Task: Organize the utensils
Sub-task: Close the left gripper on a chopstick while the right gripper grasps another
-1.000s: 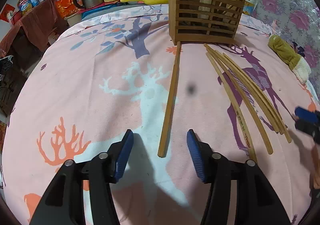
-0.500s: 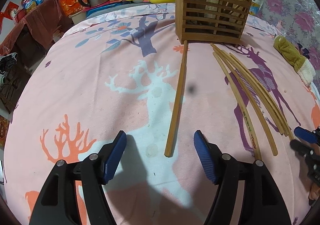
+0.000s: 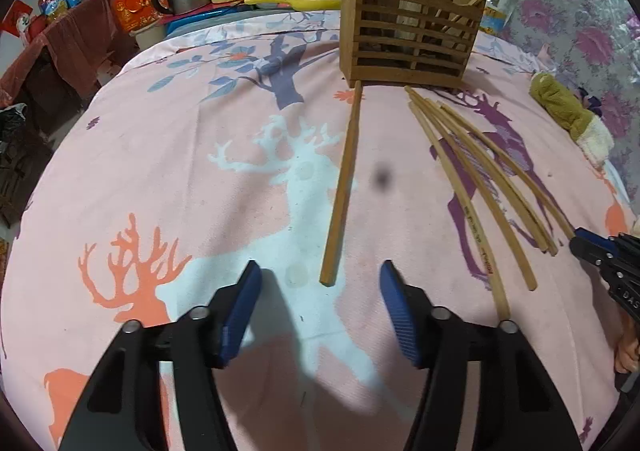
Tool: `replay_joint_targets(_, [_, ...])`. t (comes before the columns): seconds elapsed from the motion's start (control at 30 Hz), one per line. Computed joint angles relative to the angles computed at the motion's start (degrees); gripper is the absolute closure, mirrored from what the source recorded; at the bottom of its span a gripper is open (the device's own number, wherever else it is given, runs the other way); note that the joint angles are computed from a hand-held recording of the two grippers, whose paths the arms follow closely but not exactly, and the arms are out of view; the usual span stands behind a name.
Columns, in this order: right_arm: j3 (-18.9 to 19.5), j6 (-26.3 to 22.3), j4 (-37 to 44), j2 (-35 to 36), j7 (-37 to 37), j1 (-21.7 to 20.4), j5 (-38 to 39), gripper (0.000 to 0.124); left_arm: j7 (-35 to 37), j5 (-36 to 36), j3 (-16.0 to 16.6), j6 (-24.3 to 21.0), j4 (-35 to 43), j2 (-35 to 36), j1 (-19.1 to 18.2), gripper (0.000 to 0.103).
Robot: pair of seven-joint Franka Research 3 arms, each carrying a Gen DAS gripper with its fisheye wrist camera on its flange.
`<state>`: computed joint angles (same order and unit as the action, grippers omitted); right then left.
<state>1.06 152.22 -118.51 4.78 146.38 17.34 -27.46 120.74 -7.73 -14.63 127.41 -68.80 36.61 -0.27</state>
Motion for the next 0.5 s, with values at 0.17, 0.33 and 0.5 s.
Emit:
replay_joint_targets(0.17, [0.0, 0.0, 0.1, 0.0, 0.1, 0.1, 0.1, 0.110, 1.8, 0.8, -0.1, 2.2, -3.1, -1.6, -0.3, 0.062])
replay_joint_targets(0.33, [-0.1, 0.7, -0.2, 0.1, -0.2, -0.1, 0.8, 0.110, 3.8, 1.1, -0.5, 5.3, -6.7, -3.5, -0.1, 0.072])
replay_joint_targets(0.5, [-0.3, 0.5, 0.2, 0.3, 0.7, 0.1, -0.5, 0.116, 5.3, 0.0, -0.9, 5.0, -6.8, -3.6, 0.1, 0.097])
